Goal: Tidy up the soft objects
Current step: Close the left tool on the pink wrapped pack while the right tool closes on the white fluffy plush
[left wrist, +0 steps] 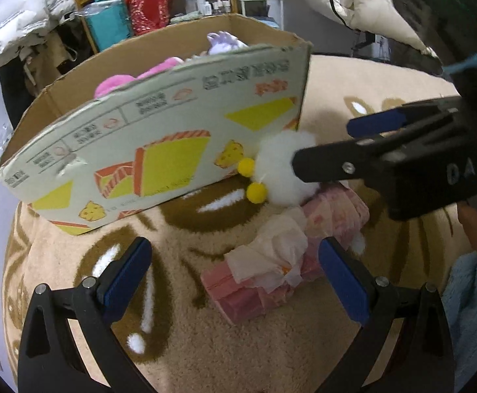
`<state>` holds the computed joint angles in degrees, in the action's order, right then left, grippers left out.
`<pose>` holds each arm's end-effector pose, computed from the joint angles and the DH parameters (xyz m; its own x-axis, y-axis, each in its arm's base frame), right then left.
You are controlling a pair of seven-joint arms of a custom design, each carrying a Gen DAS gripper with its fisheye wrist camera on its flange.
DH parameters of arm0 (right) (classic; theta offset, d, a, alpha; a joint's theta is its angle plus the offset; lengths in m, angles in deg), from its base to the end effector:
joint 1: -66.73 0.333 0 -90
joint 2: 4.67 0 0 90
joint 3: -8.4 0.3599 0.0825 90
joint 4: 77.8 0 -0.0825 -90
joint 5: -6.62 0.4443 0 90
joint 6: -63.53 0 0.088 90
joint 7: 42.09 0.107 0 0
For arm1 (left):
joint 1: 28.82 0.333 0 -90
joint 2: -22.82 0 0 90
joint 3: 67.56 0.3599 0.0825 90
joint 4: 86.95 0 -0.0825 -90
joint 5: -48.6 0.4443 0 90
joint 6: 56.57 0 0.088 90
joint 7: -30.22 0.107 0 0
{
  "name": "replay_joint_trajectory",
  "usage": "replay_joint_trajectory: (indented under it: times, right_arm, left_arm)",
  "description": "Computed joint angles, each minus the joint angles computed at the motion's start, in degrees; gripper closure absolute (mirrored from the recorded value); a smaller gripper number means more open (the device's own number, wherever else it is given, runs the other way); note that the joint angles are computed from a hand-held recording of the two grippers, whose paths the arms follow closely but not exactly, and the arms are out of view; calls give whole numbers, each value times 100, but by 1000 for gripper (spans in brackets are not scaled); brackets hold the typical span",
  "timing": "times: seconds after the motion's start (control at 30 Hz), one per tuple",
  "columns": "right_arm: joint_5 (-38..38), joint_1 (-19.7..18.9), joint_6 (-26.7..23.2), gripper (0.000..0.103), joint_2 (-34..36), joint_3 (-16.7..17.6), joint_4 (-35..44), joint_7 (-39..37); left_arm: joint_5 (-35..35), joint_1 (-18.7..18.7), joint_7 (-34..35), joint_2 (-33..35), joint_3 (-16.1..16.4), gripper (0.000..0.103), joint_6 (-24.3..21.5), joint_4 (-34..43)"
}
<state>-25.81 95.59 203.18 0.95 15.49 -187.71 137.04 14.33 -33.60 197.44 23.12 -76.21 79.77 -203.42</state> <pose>0.5509 0.3950 0.5051 -0.4495 -0.8415 -0.2997 -0.6923 0.5402 -0.4784 0.6190 -0.1536 0.4963 -0.9203 -0.3767 -0.1057 -0.2650 0.7988 -0.5402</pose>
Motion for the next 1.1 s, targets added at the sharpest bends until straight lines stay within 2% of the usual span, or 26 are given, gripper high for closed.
replay_joint_trajectory:
  times: [0.07,0.1,0.13,0.2,0.33,0.53,0.97,1.1]
  right_arm:
    - [105,-29,92,9,37,-6,-17,-106]
    - [194,-51,182,17,64,-9,-34,-203]
    - [293,-67,226,19,105,-13,-23,-301]
    - [448,-74,254,20,186,-23,13,-468]
    - [537,-17,-25,22,314,-58,166,-731]
    - [589,-41,287,25,192,-125,-78,-570]
    - [615,-138,632,27,19,-106,-392,-466]
    - [618,-168,718,27,0,-95,-436,-470]
  left_arm:
    - [28,-22,10,-32,-19,2,121,-88]
    - [25,-44,38,-60,-34,2,285,-167]
    - [-15,-68,113,-87,-46,2,450,-245]
    - [-49,-116,221,-122,-57,2,666,-355]
    - [-99,-159,245,-114,-43,2,652,-384]
    - [-333,-204,235,-144,-46,2,925,-506]
    - [-609,-237,731,-324,53,2,453,-643]
    - [-599,-294,983,-414,33,2,631,-825]
